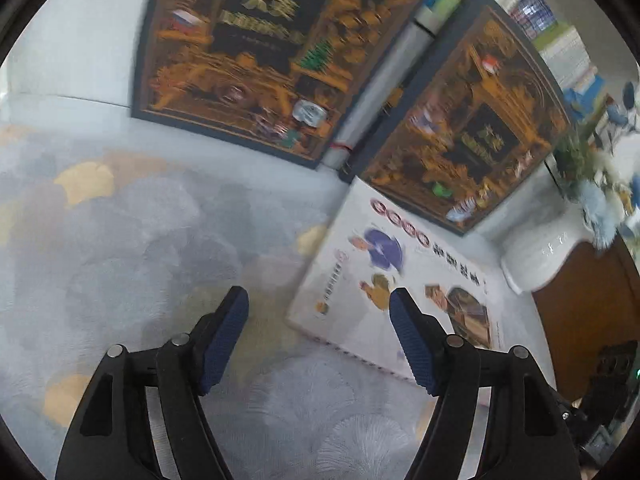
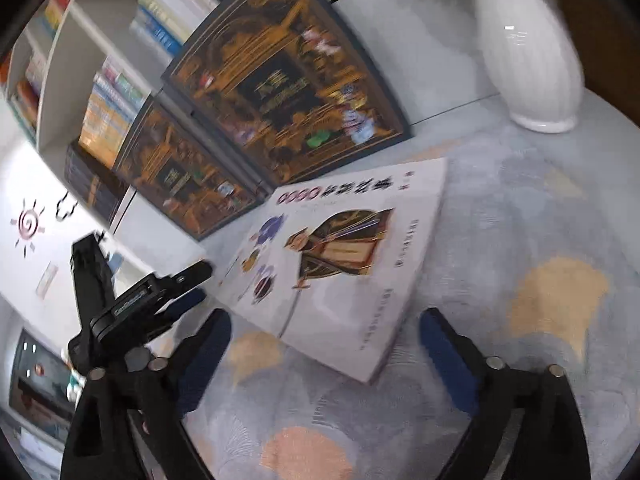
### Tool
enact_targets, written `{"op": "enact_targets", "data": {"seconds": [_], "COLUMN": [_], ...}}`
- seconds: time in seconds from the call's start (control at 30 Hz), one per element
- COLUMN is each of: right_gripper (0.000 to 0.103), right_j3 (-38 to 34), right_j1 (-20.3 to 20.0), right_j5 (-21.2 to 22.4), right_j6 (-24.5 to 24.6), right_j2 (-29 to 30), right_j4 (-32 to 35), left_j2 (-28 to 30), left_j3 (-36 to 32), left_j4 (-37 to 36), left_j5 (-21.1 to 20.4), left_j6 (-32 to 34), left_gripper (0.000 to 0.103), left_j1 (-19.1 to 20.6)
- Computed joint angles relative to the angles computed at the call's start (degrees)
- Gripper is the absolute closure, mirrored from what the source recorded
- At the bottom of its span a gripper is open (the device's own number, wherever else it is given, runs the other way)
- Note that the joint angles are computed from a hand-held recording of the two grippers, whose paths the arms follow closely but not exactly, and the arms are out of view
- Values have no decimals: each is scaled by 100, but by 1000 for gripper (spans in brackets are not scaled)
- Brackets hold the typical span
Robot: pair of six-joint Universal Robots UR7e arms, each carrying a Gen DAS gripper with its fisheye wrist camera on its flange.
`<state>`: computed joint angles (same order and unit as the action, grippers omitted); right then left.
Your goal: Organize books
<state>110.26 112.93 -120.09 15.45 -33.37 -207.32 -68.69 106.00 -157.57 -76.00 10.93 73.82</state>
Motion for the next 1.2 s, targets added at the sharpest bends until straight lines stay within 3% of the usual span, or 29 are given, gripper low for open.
{"op": "enact_targets", "data": {"seconds": [0.13,0.2,0.33,0.57,0.73,0.87,1.07,1.13,1.2], "right_gripper": [4,4,4,4,4,4,4,4,5], "right_j3": [150,148,186,43,110,260,400,435,461], "right_j1": [-90,-132,-139,122,470,826,1533,1754,1972], "right_j5": [461,529,599,50,-136,-175,-324,-227,190], "right_j6": [-149,-170,-178,-151,-60,371,1129,1361,1614], "right_j2": [-35,-6,-20,37,40,74,228,271,333], "right_j4": [-259,-343,-393,14,424,597,908,1057,1277], "left_j2": [36,40,21,-215,-554,-1060,-2150,-2497,-2821], "left_j3": [-68,-31,-69,164,393,714,1349,1481,1592], "left_j4": [373,374,480,673,858,1085,1567,1800,2064], "left_j5": [-255,-93,-213,219,414,430,544,540,776], "left_j6": [328,424,451,674,362,260,630,767,775], "left_gripper": [30,29,29,29,29,29,29,29,29], "left_j1": [-39,-111,-56,-220,-205,-137,-96,5,52]}}
